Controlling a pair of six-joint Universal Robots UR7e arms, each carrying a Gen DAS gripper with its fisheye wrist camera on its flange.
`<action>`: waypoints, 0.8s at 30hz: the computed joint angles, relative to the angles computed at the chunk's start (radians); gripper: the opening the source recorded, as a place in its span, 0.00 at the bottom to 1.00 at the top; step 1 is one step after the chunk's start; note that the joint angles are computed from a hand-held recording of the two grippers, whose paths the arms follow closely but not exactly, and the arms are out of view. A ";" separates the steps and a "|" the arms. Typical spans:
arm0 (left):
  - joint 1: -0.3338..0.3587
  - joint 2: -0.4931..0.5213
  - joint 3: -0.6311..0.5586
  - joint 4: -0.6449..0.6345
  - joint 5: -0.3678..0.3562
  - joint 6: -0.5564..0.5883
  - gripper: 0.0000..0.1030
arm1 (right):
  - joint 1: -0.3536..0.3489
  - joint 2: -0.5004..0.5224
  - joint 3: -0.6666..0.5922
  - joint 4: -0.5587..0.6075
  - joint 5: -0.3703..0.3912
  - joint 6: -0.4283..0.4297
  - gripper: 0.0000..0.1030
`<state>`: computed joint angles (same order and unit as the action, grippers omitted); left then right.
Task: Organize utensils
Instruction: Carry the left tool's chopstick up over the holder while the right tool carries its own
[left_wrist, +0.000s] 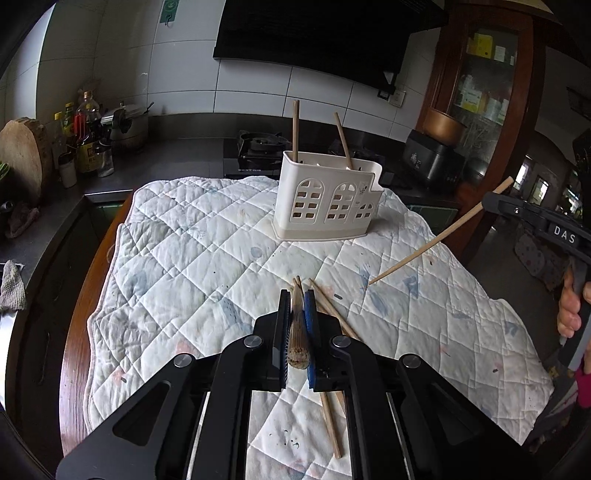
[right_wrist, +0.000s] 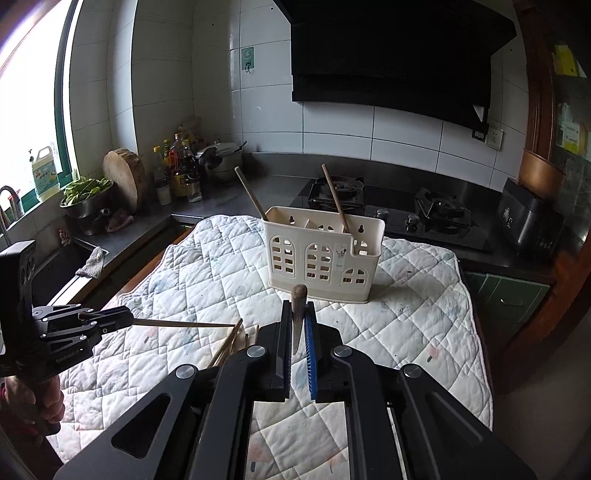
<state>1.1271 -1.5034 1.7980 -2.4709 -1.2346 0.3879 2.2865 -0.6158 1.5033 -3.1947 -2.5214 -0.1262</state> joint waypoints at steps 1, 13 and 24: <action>-0.003 0.011 -0.017 0.009 -0.002 0.004 0.06 | -0.003 -0.006 -0.020 0.017 -0.004 -0.005 0.06; -0.071 0.114 -0.200 0.069 -0.007 0.072 0.06 | -0.041 0.043 -0.392 0.220 -0.103 -0.094 0.06; -0.155 0.251 -0.393 -0.045 -0.038 0.114 0.06 | -0.115 0.142 -0.602 0.424 -0.104 -0.048 0.06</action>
<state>0.9719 -1.2519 1.4052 -2.5155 -1.2727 0.5014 2.1710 -0.4739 0.9012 -2.7709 -2.6252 -0.1745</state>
